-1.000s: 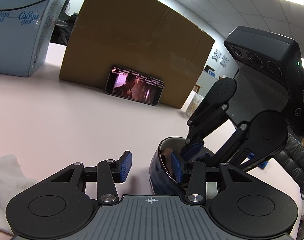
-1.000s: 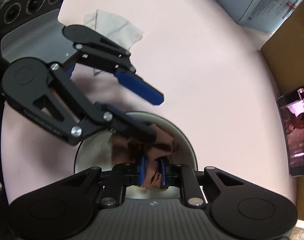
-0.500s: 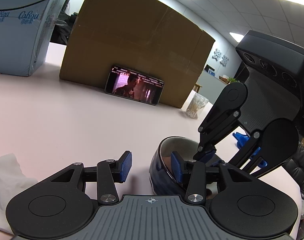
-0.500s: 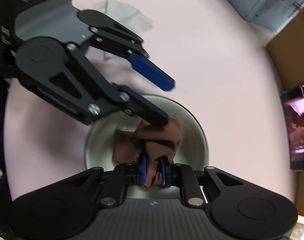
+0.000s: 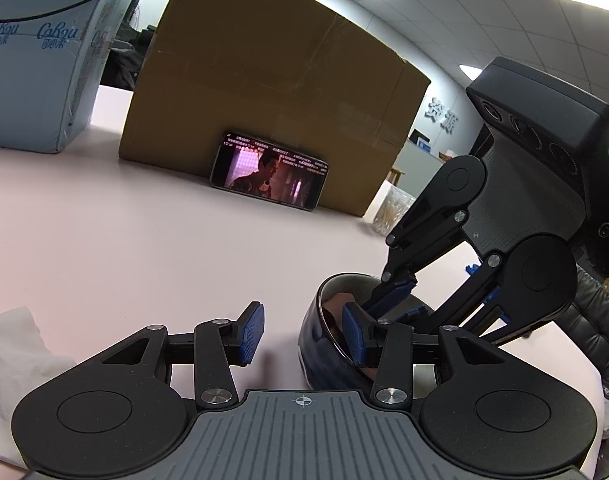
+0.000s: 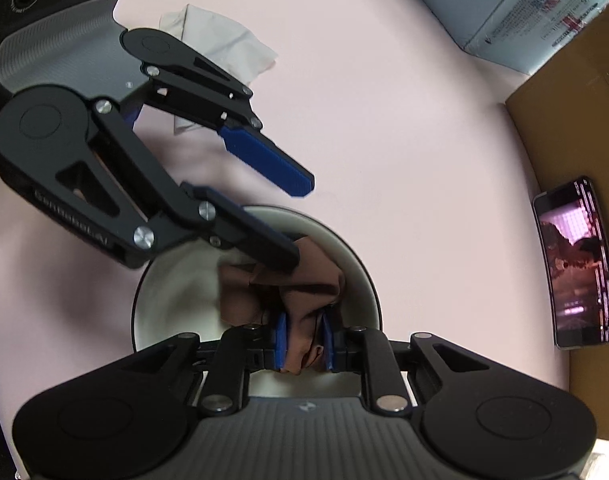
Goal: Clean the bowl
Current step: 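Wipe the bowl's inner wall with the brown cloth in the right gripper while the left gripper steadies the rim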
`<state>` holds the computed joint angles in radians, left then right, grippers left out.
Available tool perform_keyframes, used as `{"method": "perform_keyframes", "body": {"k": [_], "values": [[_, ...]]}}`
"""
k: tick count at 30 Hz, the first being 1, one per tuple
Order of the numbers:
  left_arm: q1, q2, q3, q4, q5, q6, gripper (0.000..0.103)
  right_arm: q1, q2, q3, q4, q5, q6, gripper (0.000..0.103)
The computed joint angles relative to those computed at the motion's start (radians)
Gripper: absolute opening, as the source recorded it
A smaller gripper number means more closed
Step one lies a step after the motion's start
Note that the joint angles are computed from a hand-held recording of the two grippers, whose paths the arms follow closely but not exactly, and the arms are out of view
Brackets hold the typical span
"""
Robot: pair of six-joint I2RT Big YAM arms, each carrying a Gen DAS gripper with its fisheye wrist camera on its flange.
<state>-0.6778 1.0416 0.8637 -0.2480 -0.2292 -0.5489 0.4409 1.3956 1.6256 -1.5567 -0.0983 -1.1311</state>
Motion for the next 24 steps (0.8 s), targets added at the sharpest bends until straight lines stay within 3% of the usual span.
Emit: {"method": "perform_keyframes", "body": {"k": [5,9,13,24], "values": [[0.001,0.003,0.000,0.001,0.002,0.004,0.042,0.010,-0.028,-0.019,-0.001,0.037,-0.061,0.020],[0.003,0.000,-0.002,0.001,0.005,0.003,0.042,0.019,-0.025,-0.015,-0.014,0.004,-0.077,0.021],[0.009,-0.002,-0.004,0.002,0.011,0.006,0.042,0.022,-0.033,-0.018,0.010,0.003,-0.086,0.041],[0.005,-0.003,-0.006,0.001,0.004,0.008,0.042,0.002,-0.085,-0.049,0.016,-0.023,-0.130,0.050]]}}
